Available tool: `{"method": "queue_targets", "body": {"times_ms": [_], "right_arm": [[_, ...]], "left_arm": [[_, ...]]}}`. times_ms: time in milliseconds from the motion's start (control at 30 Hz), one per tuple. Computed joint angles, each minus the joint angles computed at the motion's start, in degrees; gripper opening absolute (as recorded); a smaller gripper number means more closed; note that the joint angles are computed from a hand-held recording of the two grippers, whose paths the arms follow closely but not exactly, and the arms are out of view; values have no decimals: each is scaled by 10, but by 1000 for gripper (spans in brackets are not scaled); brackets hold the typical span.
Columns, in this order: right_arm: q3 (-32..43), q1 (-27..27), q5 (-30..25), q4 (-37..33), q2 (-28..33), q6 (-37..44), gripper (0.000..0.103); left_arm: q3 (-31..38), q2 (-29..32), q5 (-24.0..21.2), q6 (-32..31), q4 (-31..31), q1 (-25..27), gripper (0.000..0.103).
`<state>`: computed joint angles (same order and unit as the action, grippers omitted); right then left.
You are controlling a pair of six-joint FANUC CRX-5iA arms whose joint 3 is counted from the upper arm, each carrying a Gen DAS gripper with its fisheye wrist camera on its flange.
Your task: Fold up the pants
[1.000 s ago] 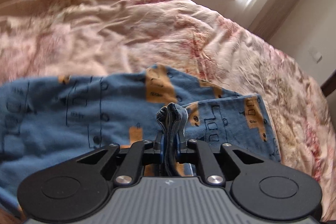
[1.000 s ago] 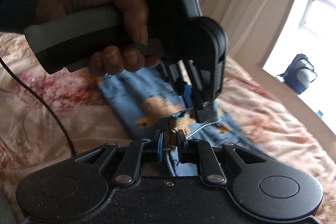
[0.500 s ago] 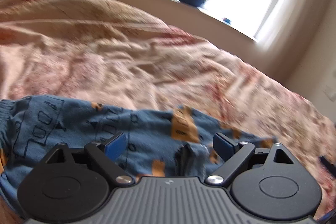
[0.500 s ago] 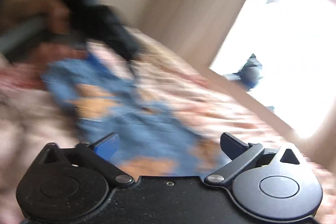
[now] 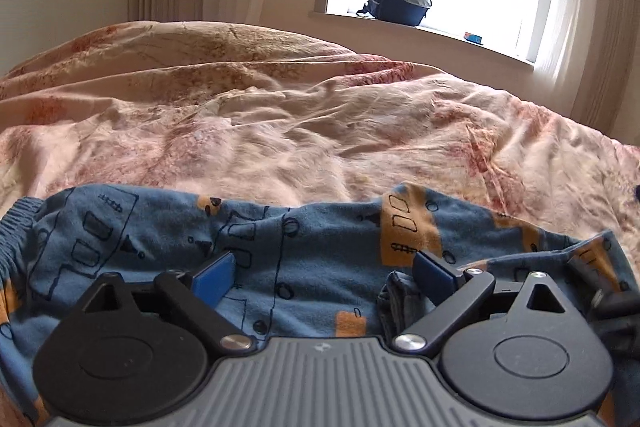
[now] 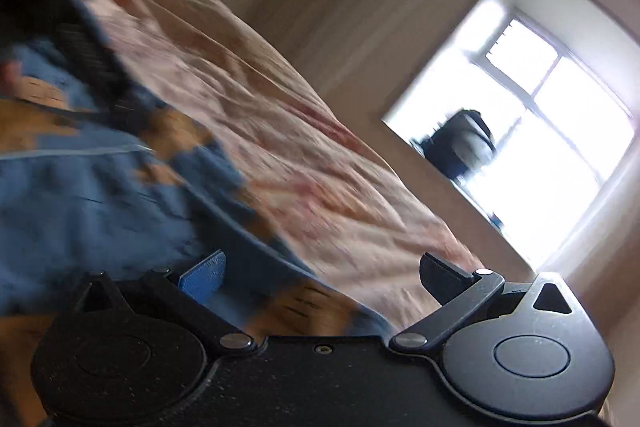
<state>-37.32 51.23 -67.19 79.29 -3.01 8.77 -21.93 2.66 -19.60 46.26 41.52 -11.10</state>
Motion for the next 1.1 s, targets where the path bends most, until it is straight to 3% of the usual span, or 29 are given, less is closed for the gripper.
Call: {"method": "queue_targets", "body": {"times_ms": [100, 200, 267, 333, 433, 567, 667, 700, 800, 900, 967, 1100], "right_arm": [[-18, -8, -40, -44, -21, -41, 102], [-21, 0, -77, -54, -31, -44, 102], [-11, 23, -129, -53, -24, -59, 100], [-10, 57, -143, -47, -38, -103, 100], [3, 119, -150, -62, -37, -129, 102], [5, 167, -107, -87, -20, -64, 102], [2, 181, -123, -112, -19, -65, 102], [1, 187, -142, -126, -23, -78, 102], [8, 200, -214, -183, -30, -110, 102], [12, 204, -244, -207, -47, -144, 102], [-2, 192, -213, -156, -61, -148, 102], [17, 95, -30, -82, -74, -60, 102]], "left_arm": [[-2, 1, 3, -7, 7, -3, 99], [11, -2, -31, 16, 2, 9, 98], [-5, -14, -50, -6, 73, 18, 98], [-23, -28, -71, -22, 132, 28, 98], [-26, -51, -103, 18, 80, 44, 99], [-30, -75, -131, 36, 1, 42, 100], [-2, -85, -117, 96, -171, 21, 101], [-1, -90, -110, 101, -201, 17, 101], [14, -96, -133, 155, -238, 26, 103], [23, -91, -197, 182, -182, 59, 102], [7, -100, -196, 184, -140, 74, 103], [15, -92, -197, 188, -171, 73, 102]]}}
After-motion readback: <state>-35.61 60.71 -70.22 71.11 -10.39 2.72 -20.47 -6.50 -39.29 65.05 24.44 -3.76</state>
